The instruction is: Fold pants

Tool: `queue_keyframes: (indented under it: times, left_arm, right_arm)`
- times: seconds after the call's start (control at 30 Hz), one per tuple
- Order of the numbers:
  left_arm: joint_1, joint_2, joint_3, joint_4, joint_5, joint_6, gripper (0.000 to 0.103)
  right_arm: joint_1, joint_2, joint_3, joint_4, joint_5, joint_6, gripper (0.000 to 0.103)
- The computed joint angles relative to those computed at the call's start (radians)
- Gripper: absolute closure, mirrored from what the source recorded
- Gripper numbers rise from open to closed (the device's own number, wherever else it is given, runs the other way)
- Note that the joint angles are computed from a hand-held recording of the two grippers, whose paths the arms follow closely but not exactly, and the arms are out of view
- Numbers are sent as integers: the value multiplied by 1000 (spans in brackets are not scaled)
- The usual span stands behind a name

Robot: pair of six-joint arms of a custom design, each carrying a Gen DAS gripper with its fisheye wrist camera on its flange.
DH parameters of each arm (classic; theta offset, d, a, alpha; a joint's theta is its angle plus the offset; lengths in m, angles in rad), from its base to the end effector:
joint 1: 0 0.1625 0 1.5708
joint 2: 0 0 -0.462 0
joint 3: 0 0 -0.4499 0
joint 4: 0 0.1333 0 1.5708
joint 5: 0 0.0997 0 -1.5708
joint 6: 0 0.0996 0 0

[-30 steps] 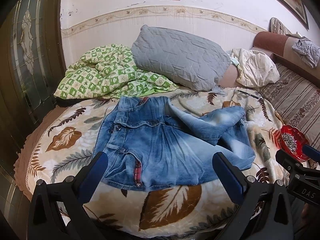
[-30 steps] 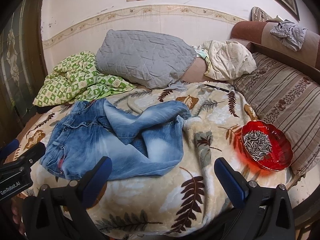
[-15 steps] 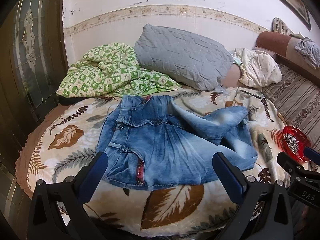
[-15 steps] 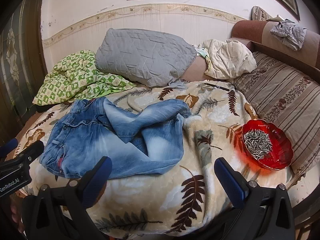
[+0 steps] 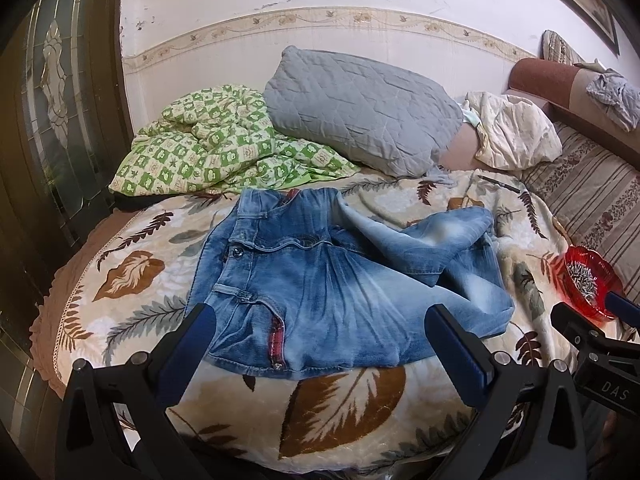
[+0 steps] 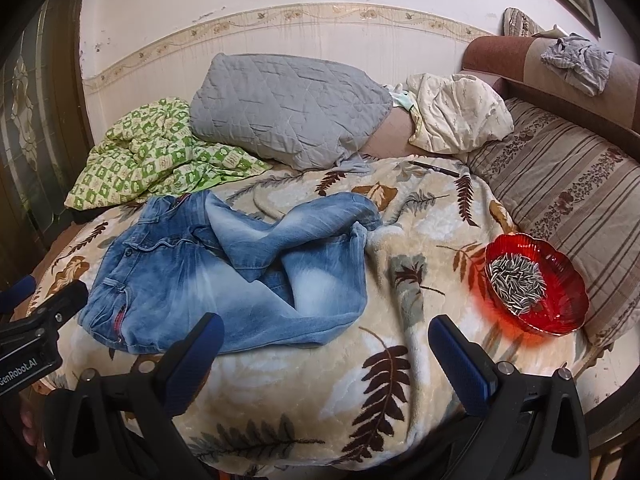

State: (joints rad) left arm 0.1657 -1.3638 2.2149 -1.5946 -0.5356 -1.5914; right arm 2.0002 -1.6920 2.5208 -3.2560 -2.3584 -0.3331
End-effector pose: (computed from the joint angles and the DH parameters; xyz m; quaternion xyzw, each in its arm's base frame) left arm -0.3797 -0.2855 0.1685 0.1240 0.8108 -0.4266 0.3812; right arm 0.2096 -0.3072 0.3188 0.1647 -0.8390 0.3998 0.3302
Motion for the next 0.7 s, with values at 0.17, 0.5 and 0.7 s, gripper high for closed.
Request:
queue_keyframes:
  times: [0.17, 0.5, 0.7]
  left_arm:
    - [5, 11, -5, -10, -1, 11, 0]
    - [30, 18, 5, -99, -7, 48, 0]
    - [76, 53, 12, -293, -4, 168, 0]
  right_arm:
    - [-12, -4, 0, 9, 9, 3, 0]
    - [-56, -20, 0, 37, 47, 10, 0]
    - [-110, -39, -5, 44, 97, -15, 0]
